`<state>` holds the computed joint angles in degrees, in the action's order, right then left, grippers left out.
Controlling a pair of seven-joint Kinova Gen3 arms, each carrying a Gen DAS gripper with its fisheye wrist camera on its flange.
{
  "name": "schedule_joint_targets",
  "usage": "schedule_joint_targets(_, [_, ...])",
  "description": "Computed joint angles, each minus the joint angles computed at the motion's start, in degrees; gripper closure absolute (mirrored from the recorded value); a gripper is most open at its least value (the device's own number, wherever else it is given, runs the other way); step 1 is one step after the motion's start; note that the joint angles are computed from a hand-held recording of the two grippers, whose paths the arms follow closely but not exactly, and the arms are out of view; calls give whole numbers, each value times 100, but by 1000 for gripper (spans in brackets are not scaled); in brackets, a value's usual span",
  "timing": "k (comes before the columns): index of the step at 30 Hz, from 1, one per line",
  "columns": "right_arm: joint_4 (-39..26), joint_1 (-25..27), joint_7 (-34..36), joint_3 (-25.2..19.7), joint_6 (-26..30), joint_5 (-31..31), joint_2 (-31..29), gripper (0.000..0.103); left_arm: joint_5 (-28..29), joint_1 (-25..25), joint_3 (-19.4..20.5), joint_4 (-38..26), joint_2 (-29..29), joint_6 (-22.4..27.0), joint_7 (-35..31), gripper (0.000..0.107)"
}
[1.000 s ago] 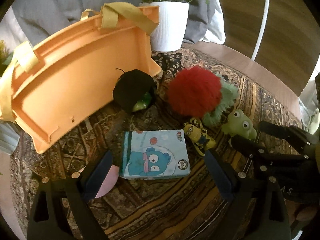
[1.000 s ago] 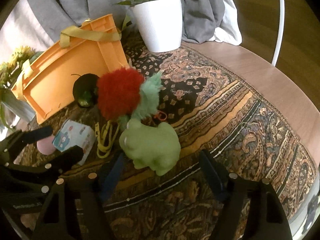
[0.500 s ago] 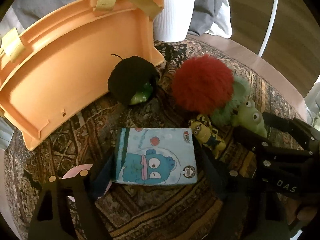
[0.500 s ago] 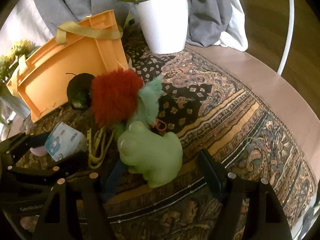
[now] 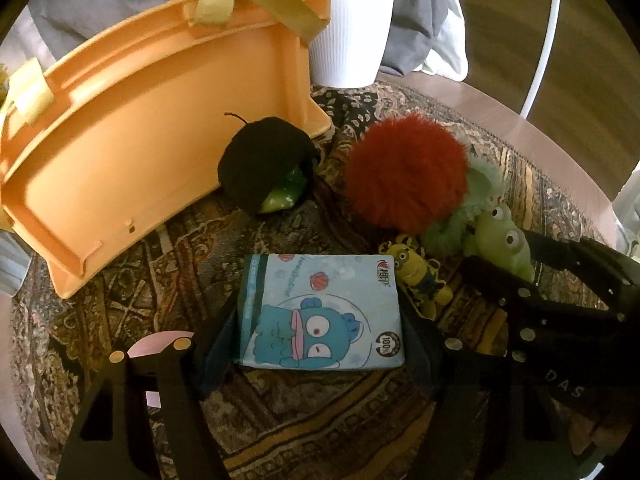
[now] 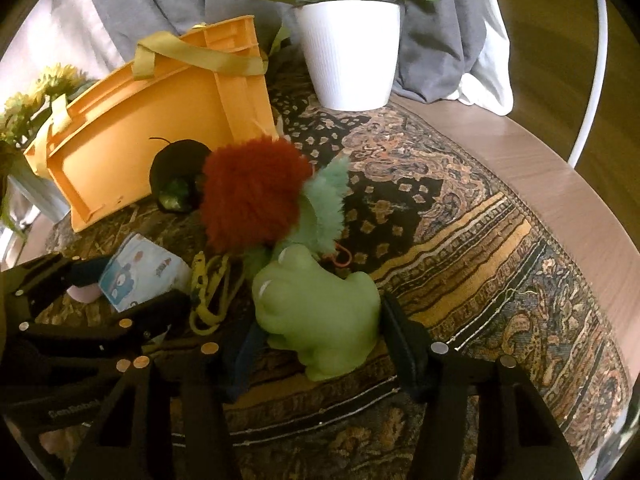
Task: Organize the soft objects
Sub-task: 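Grasp the blue tissue pack with the left tool while the right tool grasps the green frog, then carry the tissue pack with the left tool while the right tool carries the frog to the crate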
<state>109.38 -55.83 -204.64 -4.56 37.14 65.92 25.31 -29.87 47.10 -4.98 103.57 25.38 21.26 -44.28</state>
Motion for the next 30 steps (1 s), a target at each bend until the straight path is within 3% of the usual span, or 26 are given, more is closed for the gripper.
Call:
schedule_joint_targets(6, [77, 12, 23, -56, 31, 4, -185, 45, -317, 326, -257, 105, -196, 93, 573, 36])
schedule_joint_targets(15, [115, 78, 69, -255, 301, 133, -543, 45, -1141, 572, -273, 255, -616, 289, 1779, 36])
schedule_joint_targets(21, [52, 125, 230, -440, 531, 259, -754, 45, -2012, 856, -264, 310, -925, 718, 2744, 36])
schedule_joint_targets(30, [-150, 148, 401, -672, 769, 641, -1044, 45, -3006, 904, 93, 347, -1396, 1475, 3808, 36])
